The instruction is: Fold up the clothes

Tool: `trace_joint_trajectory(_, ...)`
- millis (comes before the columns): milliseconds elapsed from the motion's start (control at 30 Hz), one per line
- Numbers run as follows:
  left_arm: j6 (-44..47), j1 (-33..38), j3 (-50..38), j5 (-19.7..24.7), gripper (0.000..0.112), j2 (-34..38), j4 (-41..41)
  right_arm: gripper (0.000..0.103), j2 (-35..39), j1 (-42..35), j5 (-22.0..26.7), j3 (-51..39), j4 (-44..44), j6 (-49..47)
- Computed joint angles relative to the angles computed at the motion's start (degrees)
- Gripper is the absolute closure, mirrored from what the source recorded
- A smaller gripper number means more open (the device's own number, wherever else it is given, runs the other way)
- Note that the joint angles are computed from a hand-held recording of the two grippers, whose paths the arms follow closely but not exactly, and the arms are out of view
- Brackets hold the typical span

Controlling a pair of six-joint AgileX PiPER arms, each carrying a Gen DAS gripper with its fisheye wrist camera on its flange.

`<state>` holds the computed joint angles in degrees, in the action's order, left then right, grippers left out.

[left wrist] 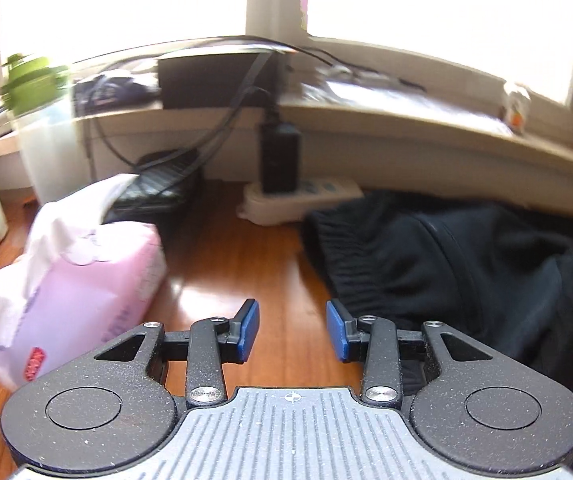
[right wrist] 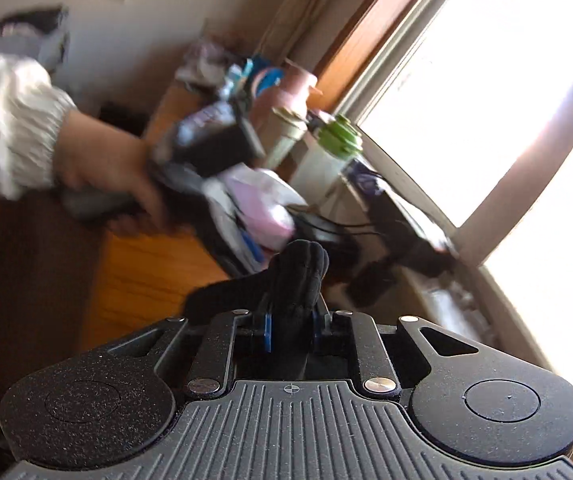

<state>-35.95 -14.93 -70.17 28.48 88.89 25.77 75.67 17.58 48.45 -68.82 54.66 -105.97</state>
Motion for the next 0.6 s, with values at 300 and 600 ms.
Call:
trace_joint_trajectory(300,0.15,2.51,3.43,-6.02,0.07,-4.0,-2.25,0.084,24.66,12.12,-14.98,-23.53,-7.75,-0.06)
trace_joint_trajectory(600,5.36,0.4,2.86,-9.44,0.058,-2.12,-8.64,0.045,38.66,8.81,-13.7,-35.93,-14.07,24.99)
